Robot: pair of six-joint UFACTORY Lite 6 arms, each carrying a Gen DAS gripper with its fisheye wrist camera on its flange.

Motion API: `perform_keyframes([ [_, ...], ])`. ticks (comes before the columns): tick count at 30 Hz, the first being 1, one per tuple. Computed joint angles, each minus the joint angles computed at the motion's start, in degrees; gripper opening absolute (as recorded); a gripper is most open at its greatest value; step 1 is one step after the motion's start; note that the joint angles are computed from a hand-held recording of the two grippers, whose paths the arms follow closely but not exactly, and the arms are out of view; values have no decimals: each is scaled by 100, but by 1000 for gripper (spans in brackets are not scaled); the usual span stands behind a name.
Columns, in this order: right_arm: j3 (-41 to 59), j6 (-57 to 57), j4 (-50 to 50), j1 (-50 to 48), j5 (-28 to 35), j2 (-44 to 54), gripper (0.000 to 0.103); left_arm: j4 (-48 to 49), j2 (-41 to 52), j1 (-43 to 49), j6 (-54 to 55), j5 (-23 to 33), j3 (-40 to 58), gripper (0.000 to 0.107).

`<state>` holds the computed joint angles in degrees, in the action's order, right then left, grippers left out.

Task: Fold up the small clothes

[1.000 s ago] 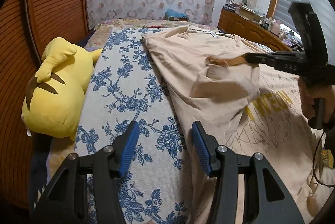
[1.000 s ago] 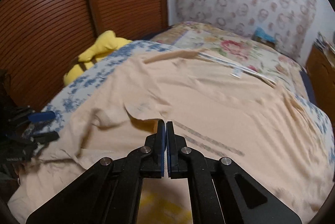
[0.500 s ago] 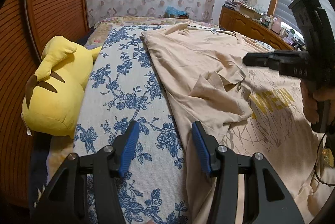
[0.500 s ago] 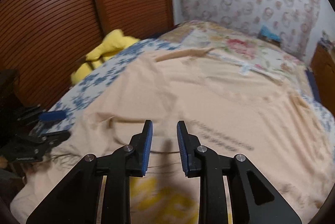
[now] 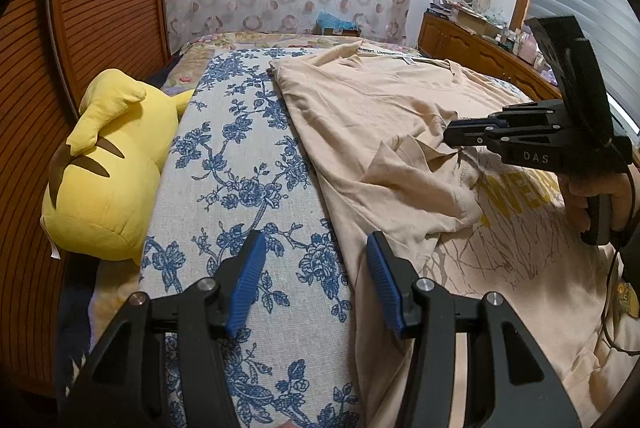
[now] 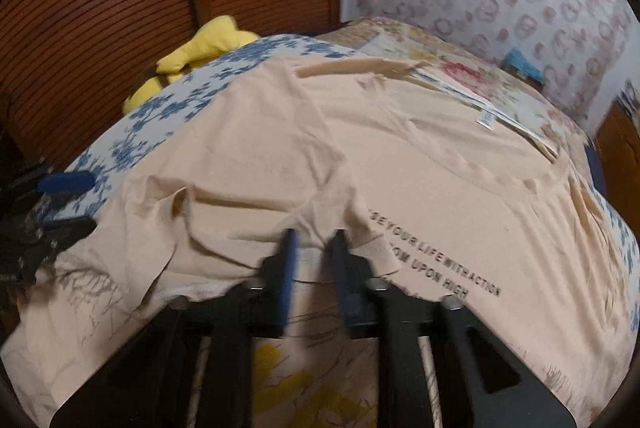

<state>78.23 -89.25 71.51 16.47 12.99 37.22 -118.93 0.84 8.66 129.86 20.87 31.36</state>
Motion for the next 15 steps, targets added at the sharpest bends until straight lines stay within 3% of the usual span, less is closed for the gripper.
perform_keyframes([
  [4, -20, 11, -246, -70, 183, -50, 0, -9, 2, 1, 19, -6, 0, 52],
  [9, -171, -534, 342, -401, 190, -408, 0, 2, -47, -27, -6, -25, -28, 52],
  [14, 38, -166, 135, -704, 140, -400, 0, -21, -44, -33, 16, -28, -28, 52],
  [15, 40, -220, 204, -749, 183, -411, 8, -22, -39, -31, 18, -29, -25, 52],
])
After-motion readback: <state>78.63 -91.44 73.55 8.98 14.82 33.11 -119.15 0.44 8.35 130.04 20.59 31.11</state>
